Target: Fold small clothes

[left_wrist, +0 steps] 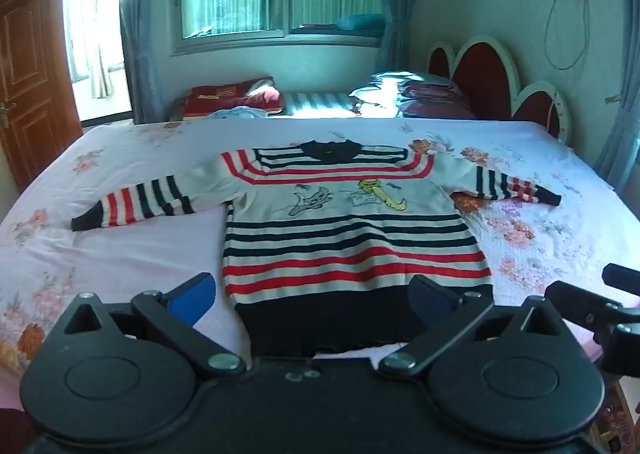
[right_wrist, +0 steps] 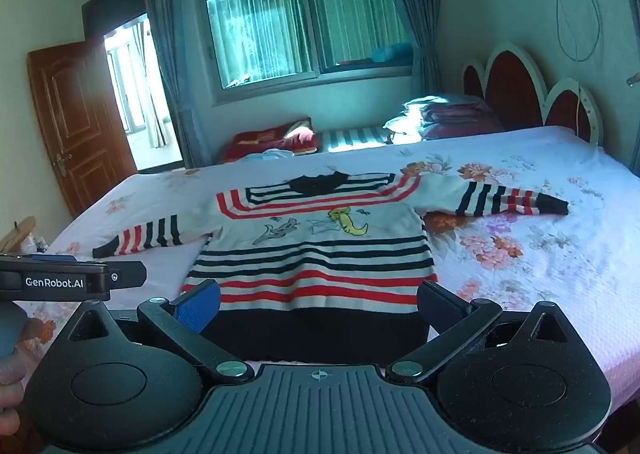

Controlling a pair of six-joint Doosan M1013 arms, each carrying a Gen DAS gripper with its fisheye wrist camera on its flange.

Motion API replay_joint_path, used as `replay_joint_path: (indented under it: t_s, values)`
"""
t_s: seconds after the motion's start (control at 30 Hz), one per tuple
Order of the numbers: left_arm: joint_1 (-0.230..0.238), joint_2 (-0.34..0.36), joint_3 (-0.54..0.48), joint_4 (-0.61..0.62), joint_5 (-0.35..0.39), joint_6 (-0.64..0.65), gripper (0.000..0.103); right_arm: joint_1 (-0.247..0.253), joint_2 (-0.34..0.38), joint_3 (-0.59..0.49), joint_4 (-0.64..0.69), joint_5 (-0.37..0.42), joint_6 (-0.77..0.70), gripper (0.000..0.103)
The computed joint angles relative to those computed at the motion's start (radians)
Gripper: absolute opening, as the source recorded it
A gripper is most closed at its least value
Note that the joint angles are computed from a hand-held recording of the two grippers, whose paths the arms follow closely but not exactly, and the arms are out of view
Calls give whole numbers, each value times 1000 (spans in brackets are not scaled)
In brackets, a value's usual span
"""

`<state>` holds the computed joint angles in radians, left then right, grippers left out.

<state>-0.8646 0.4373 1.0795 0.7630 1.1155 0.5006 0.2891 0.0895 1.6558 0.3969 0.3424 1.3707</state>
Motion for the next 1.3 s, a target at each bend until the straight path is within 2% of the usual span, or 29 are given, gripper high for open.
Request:
replay_joint_path:
  t_s: [0.03, 0.1, 0.17, 0.23, 0.3, 0.37, 0.43, 0.93, 1.3]
  values:
    - [1, 0, 1, 0, -7, 7, 103, 7, -2, 5, -65, -25, 41, 103]
    - [4, 4, 3, -15, -16, 7, 103, 7, -1, 5, -72, -17, 52, 103]
    - [17, -6, 32, -30, -59, -25, 103, 5, -1, 7, -66, -13, 54, 103]
    - [-5, -16, 48, 25, -41, -83, 103, 1, -4, 11, -48, -15, 49, 103]
    - [-6, -14, 48, 17, -33, -70, 103, -2, -7, 14, -48, -19, 58, 103]
    - [-24, 10, -10, 10, 42, -49, 103, -3, -14, 22, -55, -27, 57, 103]
    - [-31, 18, -22, 22, 61, -41, 103, -7, -17, 21, -58, -24, 58, 103]
    - [-30, 35, -52, 6, 81, -31, 103, -15, -6, 11, -50, -8, 44, 103]
    - [-28, 39, -59, 4, 84, -24, 103, -12, -1, 5, -100, -11, 95, 103]
